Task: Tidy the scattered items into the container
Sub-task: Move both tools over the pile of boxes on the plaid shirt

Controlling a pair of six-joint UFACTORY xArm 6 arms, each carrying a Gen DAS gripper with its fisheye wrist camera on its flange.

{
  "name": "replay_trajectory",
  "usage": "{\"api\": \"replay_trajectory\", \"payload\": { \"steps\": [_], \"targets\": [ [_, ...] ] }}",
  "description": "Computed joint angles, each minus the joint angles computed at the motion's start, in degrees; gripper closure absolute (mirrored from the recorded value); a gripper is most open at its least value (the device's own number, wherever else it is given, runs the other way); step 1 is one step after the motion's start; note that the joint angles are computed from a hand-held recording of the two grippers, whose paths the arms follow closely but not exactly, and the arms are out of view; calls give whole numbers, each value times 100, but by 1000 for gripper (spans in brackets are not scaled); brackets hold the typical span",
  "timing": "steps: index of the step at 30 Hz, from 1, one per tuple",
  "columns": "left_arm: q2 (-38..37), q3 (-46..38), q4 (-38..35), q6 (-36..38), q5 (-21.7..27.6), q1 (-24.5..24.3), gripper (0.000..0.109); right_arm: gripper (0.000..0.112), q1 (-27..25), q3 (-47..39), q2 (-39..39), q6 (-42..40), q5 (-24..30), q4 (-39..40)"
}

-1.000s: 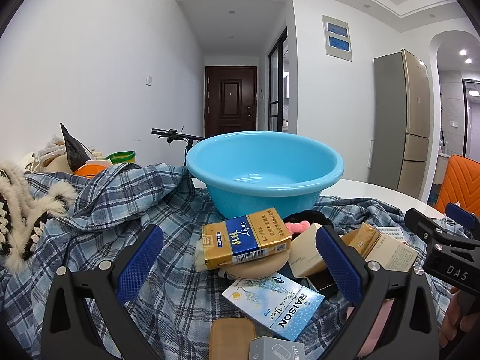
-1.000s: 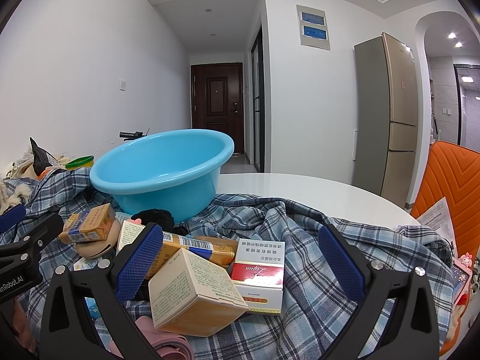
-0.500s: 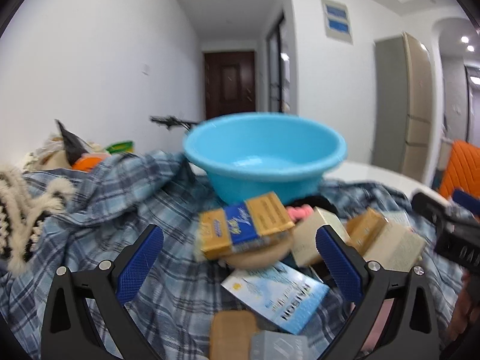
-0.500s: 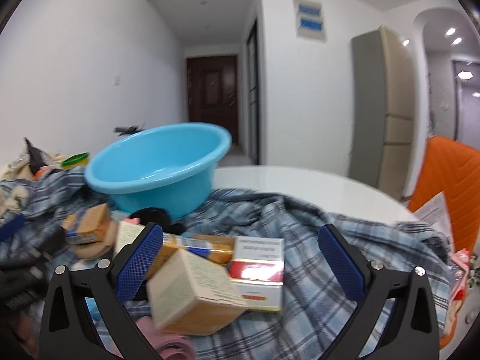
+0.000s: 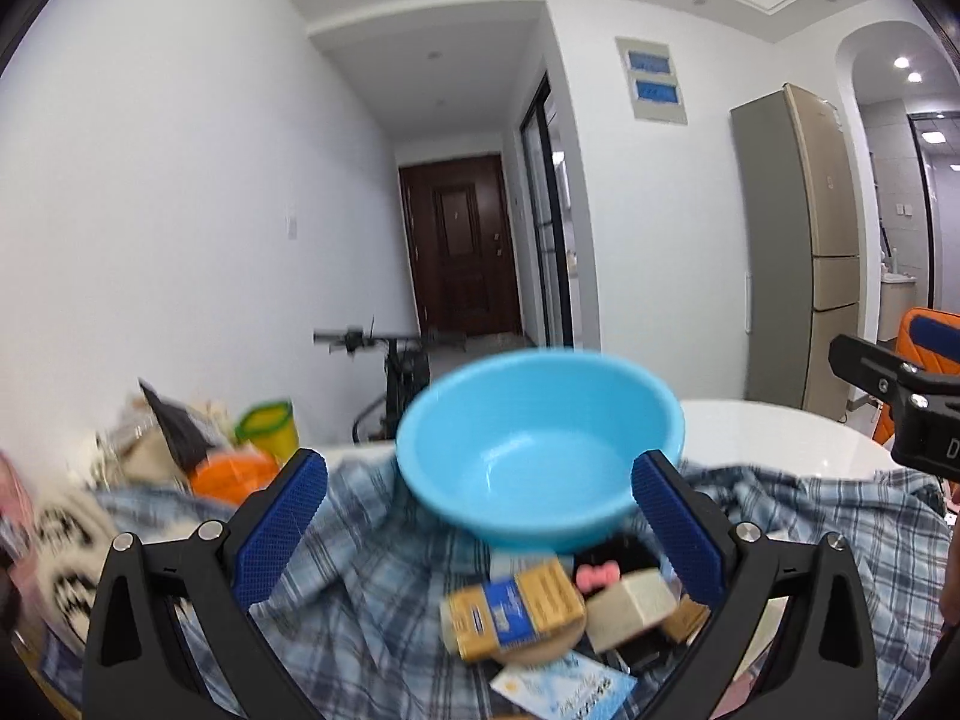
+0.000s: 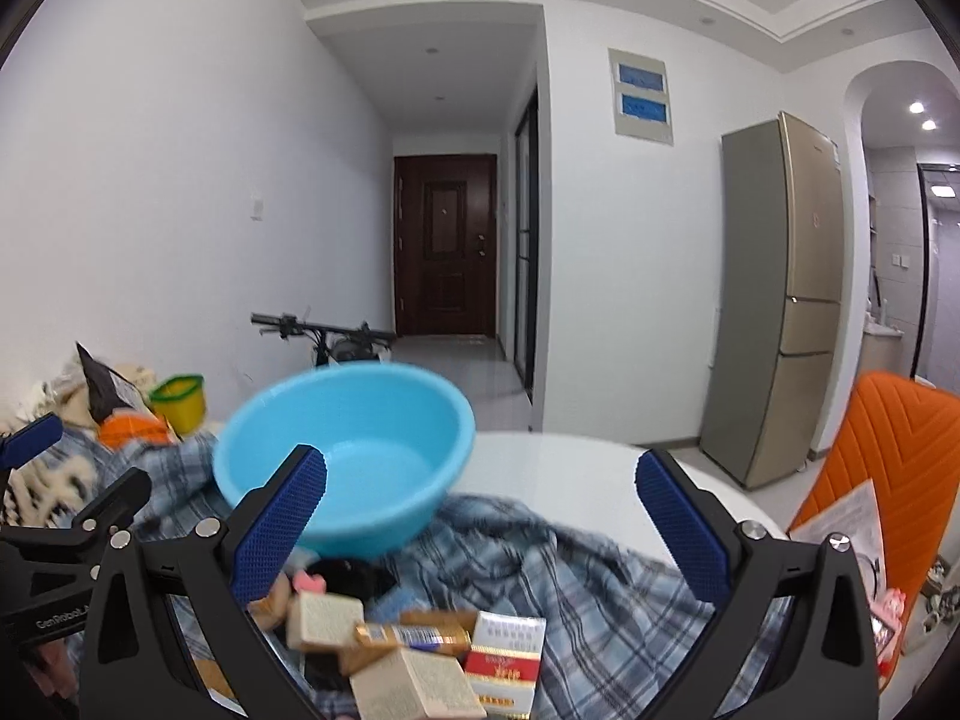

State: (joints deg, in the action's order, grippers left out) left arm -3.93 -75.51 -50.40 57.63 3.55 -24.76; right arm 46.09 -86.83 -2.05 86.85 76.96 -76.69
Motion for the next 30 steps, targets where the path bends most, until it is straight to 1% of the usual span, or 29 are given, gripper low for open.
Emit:
{"api": "replay_trajectory", "payload": {
  "steps": [2, 4, 5, 7, 9, 11, 13, 14, 16, 17, 18, 20, 22, 25, 30],
  "targets": [
    [-23, -97, -259, 93, 93, 26, 6, 9, 49, -146, 28, -103, 67, -88],
    [-26, -191, -162, -91, 363, 70, 6, 9, 80, -235, 37, -188, 73, -108],
    [-12, -236, 20, -251, 501, 99, 6, 9, 70, -279, 46, -234, 41, -74],
    [77, -357, 431, -504, 679, 107, 6, 9, -70, -404, 62, -425, -244, 161],
    [245, -561, 1252, -942, 899, 130, 6, 9, -294, -626, 132, -878, -597, 641],
    [496, -974, 2225, -1558, 1473, 219, 6, 9, -604, -1017, 296, -1679, -903, 1468],
    [960, -1846, 2950, -2203, 2551, 350, 6, 9, -929, -1431, 479, -2282, -1066, 2346],
    [1145, -2179, 3202, -2460, 2905, 381, 6, 9, -1057, -1655, 594, -2506, -1036, 2702],
    [1575, -2918, 3762, -2920, 3500, 403, 6, 9, -1302, -2219, 879, -3077, -799, 3396],
    [1772, -3256, 4029, -3098, 3721, 395, 6, 9, -1389, -2478, 1031, -3290, -667, 3656],
    [1909, -3505, 4087, -3133, 3907, 397, 6, 9, -1486, -2714, 1177, -3483, -551, 3962],
    [2275, -4197, 3947, -3106, 4581, 454, 6, 9, -1670, -3057, 1391, -3809, -390, 4588],
    [2558, -4703, 3888, -3250, 5071, 510, 6, 9, -1756, -3339, 1569, -4024, -176, 4893],
    [2631, -4802, 3917, -3242, 5180, 505, 6, 9, -1742, -3900, 1949, -4272, 252, 4881],
    [2659, -4808, 3871, -3201, 5231, 517, 6, 9, -1780, -4057, 2065, -4371, 330, 5005]
  ]
}}
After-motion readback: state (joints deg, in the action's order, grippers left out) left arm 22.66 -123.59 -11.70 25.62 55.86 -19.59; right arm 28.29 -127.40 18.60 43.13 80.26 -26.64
